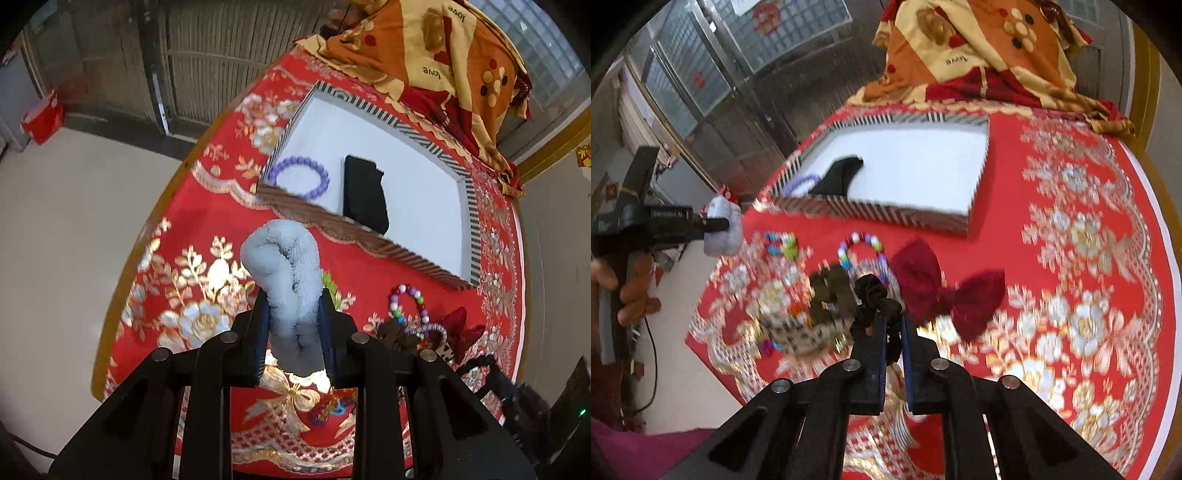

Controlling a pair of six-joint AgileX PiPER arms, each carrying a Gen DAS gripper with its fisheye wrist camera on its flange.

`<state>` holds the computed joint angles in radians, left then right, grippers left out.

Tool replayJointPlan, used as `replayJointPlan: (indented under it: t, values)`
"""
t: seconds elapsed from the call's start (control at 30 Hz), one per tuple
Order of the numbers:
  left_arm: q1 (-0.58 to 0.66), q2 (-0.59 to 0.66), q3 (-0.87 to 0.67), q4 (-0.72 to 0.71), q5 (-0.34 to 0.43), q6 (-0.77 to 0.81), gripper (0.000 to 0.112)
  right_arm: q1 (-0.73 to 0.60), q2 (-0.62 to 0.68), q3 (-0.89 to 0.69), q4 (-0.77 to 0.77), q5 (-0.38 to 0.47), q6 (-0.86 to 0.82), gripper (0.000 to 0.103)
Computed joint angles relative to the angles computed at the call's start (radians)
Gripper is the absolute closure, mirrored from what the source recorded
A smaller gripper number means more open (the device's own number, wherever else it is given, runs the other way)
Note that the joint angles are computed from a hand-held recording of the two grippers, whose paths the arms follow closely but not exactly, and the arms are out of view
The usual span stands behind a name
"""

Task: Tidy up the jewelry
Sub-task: 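Carry both scrunchies into the white tray and open both tools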

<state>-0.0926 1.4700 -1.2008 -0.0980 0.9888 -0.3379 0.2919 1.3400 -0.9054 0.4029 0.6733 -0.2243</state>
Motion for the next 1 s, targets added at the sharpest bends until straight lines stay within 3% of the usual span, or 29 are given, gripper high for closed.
replayJointPlan:
  t: [0.27,1.0]
  values:
    - [-0.016,0.094,-0.142,0.057,0.016,0.020,0.089,0.025,0.155,-0.234,-0.037,0.031,0.046,0.096]
    - [-0.024,0.547,-0.686,0.145,0.135,0.097,0.089,0.051,0.653,-0.821,-0.051,0.191,0.162,0.096]
